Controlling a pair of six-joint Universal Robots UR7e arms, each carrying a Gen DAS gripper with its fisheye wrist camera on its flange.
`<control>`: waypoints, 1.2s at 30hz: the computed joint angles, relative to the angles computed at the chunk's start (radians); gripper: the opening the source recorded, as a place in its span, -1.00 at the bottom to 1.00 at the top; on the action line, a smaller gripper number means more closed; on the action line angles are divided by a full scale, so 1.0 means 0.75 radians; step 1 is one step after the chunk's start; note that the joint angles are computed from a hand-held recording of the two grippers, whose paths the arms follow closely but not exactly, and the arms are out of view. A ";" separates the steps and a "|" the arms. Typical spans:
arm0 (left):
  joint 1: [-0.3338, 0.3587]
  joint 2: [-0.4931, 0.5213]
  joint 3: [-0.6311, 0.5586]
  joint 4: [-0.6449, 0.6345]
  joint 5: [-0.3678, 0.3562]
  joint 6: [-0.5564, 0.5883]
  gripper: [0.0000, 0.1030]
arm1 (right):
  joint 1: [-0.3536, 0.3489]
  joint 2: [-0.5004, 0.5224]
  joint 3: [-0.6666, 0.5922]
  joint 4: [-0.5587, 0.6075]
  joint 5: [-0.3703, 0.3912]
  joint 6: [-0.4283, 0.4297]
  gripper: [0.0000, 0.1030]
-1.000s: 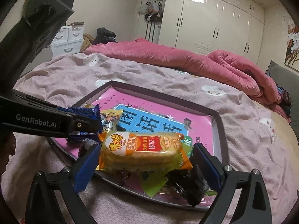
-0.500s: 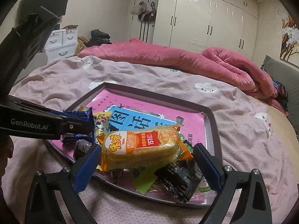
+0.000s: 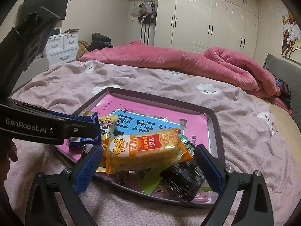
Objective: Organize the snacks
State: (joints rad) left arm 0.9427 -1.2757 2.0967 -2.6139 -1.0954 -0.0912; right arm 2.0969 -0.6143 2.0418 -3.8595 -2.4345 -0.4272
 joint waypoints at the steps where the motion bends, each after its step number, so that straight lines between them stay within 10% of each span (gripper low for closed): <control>1: -0.001 -0.002 0.000 0.002 0.000 -0.001 0.06 | 0.002 -0.002 0.002 -0.003 0.001 0.000 0.91; 9: -0.035 -0.058 0.045 -0.029 0.031 0.001 0.46 | 0.036 -0.030 0.031 -0.027 -0.003 0.044 0.91; 36: -0.128 -0.265 0.207 0.074 0.096 -0.110 0.54 | 0.142 -0.174 0.191 0.174 -0.030 0.495 0.97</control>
